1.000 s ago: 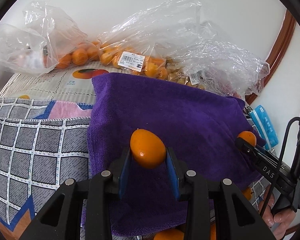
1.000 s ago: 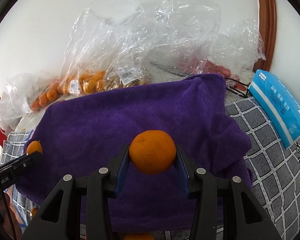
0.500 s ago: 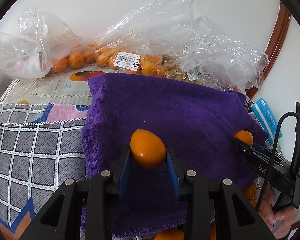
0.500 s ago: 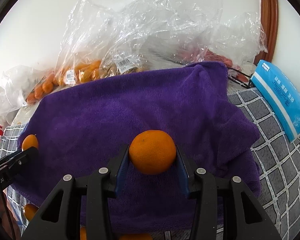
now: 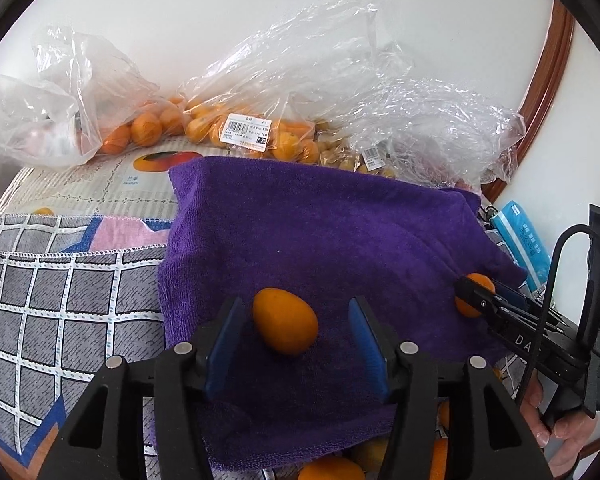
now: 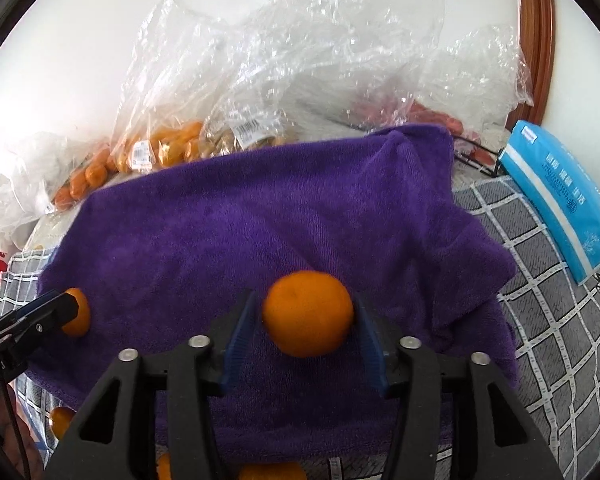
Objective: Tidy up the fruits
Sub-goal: 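Withdraw both open tools back toward the loose fruit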
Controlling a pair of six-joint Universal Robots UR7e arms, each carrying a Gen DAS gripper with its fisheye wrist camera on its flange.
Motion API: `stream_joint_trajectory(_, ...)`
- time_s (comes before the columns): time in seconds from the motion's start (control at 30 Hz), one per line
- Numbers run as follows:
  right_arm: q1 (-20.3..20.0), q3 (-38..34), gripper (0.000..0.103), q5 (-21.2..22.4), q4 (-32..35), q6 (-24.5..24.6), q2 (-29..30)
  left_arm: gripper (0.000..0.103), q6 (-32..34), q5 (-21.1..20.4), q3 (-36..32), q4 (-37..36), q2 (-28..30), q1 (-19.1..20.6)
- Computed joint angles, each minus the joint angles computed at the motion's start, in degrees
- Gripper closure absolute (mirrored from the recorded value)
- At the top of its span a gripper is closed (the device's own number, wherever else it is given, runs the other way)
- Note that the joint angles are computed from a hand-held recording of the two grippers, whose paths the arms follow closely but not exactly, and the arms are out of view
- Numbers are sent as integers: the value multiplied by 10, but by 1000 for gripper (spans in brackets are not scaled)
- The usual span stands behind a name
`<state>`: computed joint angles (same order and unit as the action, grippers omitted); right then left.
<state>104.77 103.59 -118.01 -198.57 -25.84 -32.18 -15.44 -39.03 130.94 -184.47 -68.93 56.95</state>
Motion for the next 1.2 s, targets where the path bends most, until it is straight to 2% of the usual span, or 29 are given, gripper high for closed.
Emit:
stream_joint_trajectory(0.13,3,9,34,9,-22,-5,-4,45,8,0,4,-15,0,-4)
stream_joint_trajectory(0.33,10,25,34,18,-48,-8,-14,46,17,26,18,-68,3,-20)
stream_joint_trajectory(0.43,16,43,34,41,-68,-19,-27,46,3,49,20,-61,-4,-35)
stream_joint_trajectory(0.5,25,50,34,29,-77,-19,-33,46,4,61,27,-76,-12,-49)
stream_joint_trajectory(0.7,47,91,34,3,-103,-30,-69,47,-43,80,56,-14,-71,-100)
stream_joint_trajectory(0.9,54,146,34,-8,-134,-9,-105,47,-172,128,102,131,-139,-152)
stream_joint_trajectory(1.03,59,187,34,-1,-121,11,-137,47,-281,157,148,204,-192,-191)
stream_joint_trajectory(1.1,60,208,34,11,-121,17,-151,48,-327,158,160,261,-220,-203)
stream_joint_trajectory(1.2,62,236,34,18,-135,17,-164,48,-410,155,167,393,-267,-228)
